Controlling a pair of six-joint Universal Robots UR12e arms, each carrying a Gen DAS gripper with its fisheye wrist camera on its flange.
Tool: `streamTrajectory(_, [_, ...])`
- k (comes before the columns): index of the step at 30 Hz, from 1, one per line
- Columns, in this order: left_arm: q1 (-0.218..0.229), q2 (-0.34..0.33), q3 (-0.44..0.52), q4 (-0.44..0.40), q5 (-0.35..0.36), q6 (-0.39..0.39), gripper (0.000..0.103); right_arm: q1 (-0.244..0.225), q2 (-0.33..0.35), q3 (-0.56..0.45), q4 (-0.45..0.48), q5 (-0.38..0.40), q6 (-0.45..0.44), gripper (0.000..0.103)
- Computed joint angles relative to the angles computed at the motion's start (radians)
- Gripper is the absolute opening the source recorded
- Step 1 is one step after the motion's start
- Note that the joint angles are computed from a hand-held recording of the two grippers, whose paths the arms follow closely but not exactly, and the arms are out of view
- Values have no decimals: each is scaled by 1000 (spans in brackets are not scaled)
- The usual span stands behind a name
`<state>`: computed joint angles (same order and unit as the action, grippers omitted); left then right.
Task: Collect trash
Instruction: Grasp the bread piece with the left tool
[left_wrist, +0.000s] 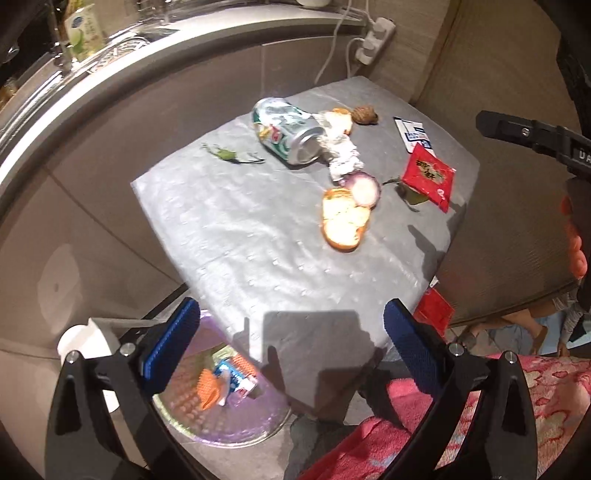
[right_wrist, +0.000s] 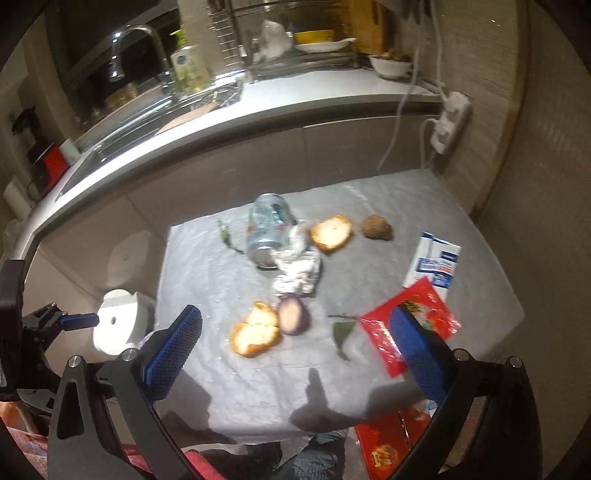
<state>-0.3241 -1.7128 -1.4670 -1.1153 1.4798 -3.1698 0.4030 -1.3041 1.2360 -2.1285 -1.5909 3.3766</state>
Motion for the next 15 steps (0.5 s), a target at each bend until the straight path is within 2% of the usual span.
streamTrajectory(5, [-37,-103,74,-5,-33,28,95,-44,-38,43,12,-19,27,101])
streamTrajectory(10, [-68,-184,140,-27,-16,67,95,-74,-48,45,38,-30,13,101])
streamTrajectory(13, [-78,-216,168,-47,-4,77,90,-89,-49,46,48,-34,1,101])
streamTrajectory(15, [-83,-234,184,-69,6,84,75,-98,-49,48,52,-30,-2,101])
